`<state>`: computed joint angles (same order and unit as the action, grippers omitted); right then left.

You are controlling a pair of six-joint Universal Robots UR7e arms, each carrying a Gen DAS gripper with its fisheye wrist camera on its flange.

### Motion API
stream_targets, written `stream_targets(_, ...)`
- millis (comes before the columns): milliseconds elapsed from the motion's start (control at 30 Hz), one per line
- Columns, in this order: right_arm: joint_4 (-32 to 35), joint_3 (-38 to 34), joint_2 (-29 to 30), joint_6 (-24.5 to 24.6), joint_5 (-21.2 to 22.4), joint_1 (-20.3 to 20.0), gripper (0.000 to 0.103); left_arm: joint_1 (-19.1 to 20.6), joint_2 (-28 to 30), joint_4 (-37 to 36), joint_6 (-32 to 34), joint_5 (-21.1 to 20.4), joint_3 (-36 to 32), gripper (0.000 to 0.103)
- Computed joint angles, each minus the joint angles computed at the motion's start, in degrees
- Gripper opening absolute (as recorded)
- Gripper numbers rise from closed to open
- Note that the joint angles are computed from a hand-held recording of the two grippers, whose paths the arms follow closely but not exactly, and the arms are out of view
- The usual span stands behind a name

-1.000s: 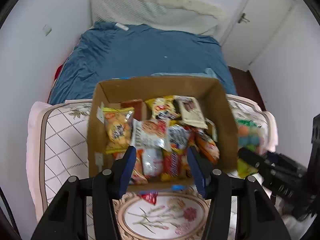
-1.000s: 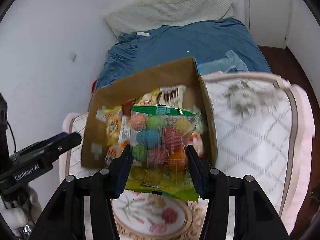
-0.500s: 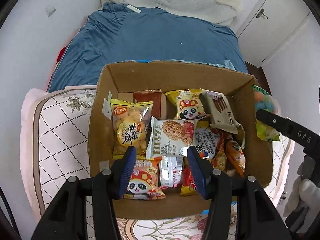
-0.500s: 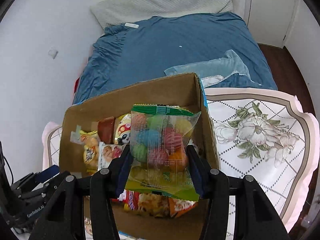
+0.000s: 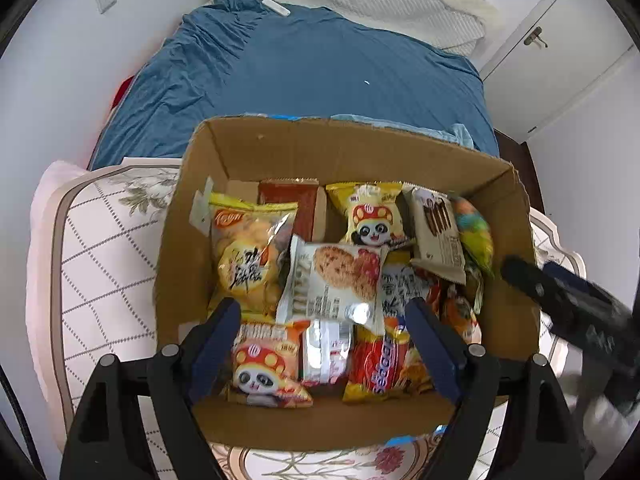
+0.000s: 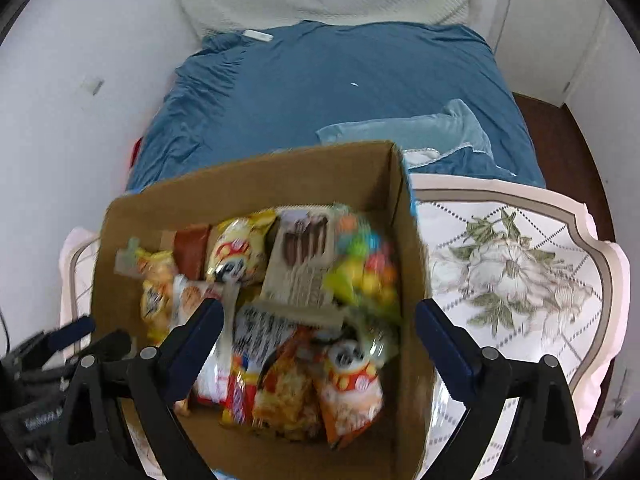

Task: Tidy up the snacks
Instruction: 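Move the right tool back down and grasp the red triangular packet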

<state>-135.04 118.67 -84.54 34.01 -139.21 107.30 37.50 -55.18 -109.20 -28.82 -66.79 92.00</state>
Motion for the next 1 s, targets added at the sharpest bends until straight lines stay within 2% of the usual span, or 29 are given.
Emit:
stream_targets(100, -1.5, 4.16, -1.39, 1.83, 0.14, 4.38, 0.098, -1.56, -4.47, -1.08, -1.19, 2.15, 4.82, 0.084)
stream_targets(200, -3.98, 9.2, -2.43, 6.41, 1.91, 9.18, 0.098, -4.38, -11.32, -2.57, -4.19, 7.59, 12.37, 0.084)
stream_targets(300, -8.92, 14.31, -1.83, 11.47, 4.8, 13.0, 0.098, -6.48, -18.04, -1.82, -7.64, 9.99, 19.54, 0.084)
stream_targets(367, -13.33, 16.94, 0.01, 13.1, 6.35, 14.11, 0.098, -7.18, -21.15, 0.35, -9.77, 10.63, 23.09, 0.084)
stream_targets(500, -22.99, 20.57, 5.27, 13.7, 9.62, 12.37, 0.098, -6.24, -24.19, 1.6, -11.41, 10.22, 28.29, 0.084)
stream_targets(767, -40.11, 20.24, 18.85, 7.47, 8.74, 8.95, 0.095, -3.75, -23.8, -2.92, -6.61, 12.92, 33.95, 0.084)
stream_targets(900, -45.12, 19.25, 23.31, 6.4, 9.63, 7.12, 0.093, -2.29, -22.95, -5.1, -4.3, 14.03, 34.91, 0.084)
stream_targets(1000, -46.45, 18.11, 25.82, 5.67, 9.51, 6.15, 0.083, -0.96, -22.35, -6.51, -3.08, 13.92, 35.14, 0.084)
